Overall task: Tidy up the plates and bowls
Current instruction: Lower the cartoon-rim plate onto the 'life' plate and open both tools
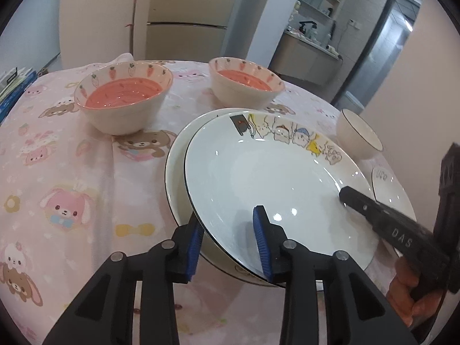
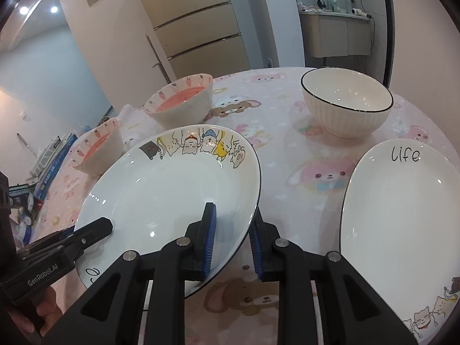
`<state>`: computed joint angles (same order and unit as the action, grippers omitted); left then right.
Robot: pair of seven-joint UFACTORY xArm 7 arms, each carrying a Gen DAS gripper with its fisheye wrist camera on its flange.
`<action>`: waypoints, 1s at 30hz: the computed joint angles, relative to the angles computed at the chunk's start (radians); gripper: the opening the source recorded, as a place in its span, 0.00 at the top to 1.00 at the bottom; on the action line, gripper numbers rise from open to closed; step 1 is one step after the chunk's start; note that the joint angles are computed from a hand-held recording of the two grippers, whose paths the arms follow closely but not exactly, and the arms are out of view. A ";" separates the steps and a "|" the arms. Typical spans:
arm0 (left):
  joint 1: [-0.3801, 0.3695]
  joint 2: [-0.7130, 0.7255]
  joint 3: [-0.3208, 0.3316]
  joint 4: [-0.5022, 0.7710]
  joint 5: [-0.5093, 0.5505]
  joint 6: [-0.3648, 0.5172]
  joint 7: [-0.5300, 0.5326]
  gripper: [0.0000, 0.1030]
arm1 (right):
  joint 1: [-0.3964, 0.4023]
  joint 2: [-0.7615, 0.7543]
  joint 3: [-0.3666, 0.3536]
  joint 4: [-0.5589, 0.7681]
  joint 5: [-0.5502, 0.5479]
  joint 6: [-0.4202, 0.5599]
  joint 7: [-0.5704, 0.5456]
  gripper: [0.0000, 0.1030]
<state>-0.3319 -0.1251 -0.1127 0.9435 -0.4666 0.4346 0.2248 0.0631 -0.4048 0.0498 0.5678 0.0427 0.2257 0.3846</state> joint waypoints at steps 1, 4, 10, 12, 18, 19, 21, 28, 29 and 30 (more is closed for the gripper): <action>0.000 -0.002 -0.001 0.000 0.005 0.004 -0.002 0.65 | 0.010 -0.003 -0.012 -0.003 0.010 -0.001 -0.009 0.80; -0.003 0.001 0.012 0.011 -0.037 0.029 0.027 0.65 | -0.003 -0.004 0.002 -0.002 0.001 -0.001 -0.001 0.80; 0.012 0.000 0.029 0.031 -0.132 0.101 0.075 0.66 | 0.006 -0.013 -0.008 -0.007 0.001 -0.002 -0.009 0.80; 0.020 -0.006 0.022 0.033 -0.114 0.116 0.052 0.70 | -0.001 -0.015 -0.004 -0.007 -0.004 0.002 -0.010 0.79; 0.027 -0.023 0.032 0.038 -0.127 0.167 0.032 0.72 | -0.113 -0.053 0.102 -0.016 -0.150 0.013 0.080 0.79; 0.029 -0.024 0.035 0.038 -0.141 0.173 0.037 0.72 | -0.111 -0.058 0.099 -0.017 -0.157 0.014 0.082 0.79; 0.033 -0.030 0.036 0.035 -0.150 0.173 0.035 0.72 | -0.081 -0.058 0.067 -0.018 -0.146 0.011 0.061 0.80; 0.063 -0.038 -0.033 -0.011 0.166 0.019 -0.180 0.73 | 0.001 -0.013 -0.004 -0.007 -0.055 -0.029 -0.012 0.94; 0.052 -0.036 -0.023 -0.012 0.158 0.010 -0.171 0.74 | 0.000 -0.008 0.001 -0.004 -0.053 -0.038 -0.014 0.94; 0.043 -0.034 -0.013 -0.011 0.144 0.007 -0.159 0.76 | 0.005 0.000 0.000 0.001 -0.047 -0.043 -0.019 0.94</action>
<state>-0.2890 -0.1587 -0.1254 0.9323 -0.3225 0.4415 0.0660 0.0684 -0.4044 0.0503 0.5688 -0.0042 0.1822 0.3652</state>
